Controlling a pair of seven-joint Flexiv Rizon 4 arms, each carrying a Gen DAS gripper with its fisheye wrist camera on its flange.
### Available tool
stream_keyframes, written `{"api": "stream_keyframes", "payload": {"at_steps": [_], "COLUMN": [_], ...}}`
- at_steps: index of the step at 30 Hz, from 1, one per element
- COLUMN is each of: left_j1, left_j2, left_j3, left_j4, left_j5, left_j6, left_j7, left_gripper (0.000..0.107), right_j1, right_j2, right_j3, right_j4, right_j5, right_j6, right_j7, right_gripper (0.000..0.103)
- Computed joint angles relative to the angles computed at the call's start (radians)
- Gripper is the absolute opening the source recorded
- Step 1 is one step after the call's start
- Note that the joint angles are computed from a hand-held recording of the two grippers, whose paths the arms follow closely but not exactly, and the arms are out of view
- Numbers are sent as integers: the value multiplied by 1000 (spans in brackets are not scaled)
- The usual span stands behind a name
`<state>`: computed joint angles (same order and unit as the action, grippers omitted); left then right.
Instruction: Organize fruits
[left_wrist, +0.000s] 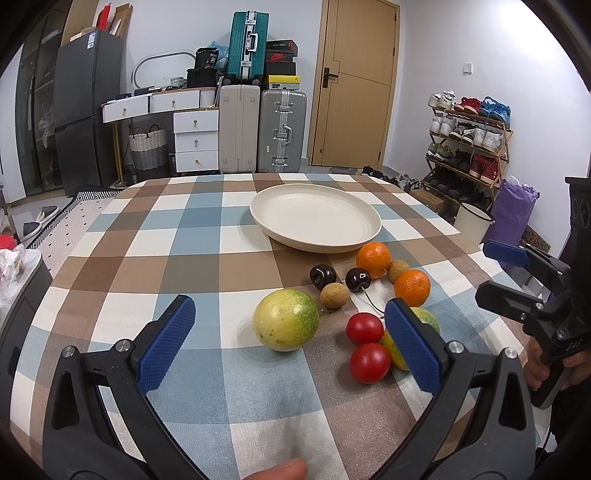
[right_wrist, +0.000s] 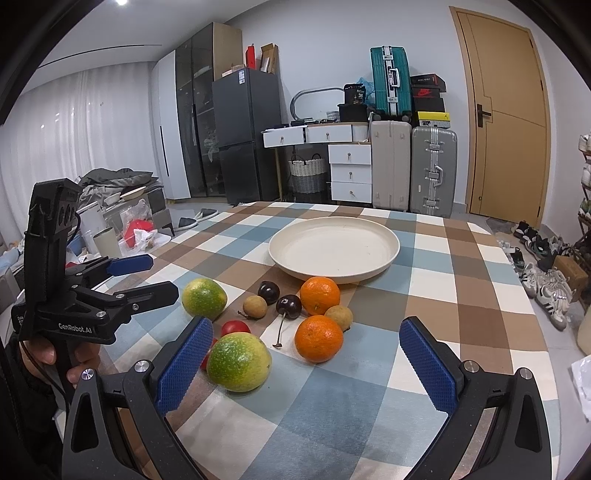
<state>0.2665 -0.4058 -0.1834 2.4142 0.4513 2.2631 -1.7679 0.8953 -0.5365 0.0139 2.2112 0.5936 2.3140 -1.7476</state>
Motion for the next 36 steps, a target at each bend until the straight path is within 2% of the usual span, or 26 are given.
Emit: {"api": "stream_keyframes", "payload": {"at_steps": [17,30,36], "left_j1": [-1,-2,-2], "left_j2": [1,1,4], "left_j3": [2,3,3], "left_j4": [0,0,2], "left_j5": [1,0,-4], "left_j6": [0,-1,-5], "left_j7": [-1,-1,-2], "left_gripper": [102,102,102], "right_j1": [0,19,67], "right_j2": [-4,4,12], "right_j3": [-5,-30,-86], "right_j4": [-10,-11,-32], "right_j5": [-3,38,94], "right_j6": [-12,-30,-89], "right_j7": [-2,-18,-40], "right_gripper": [103,103,103]}}
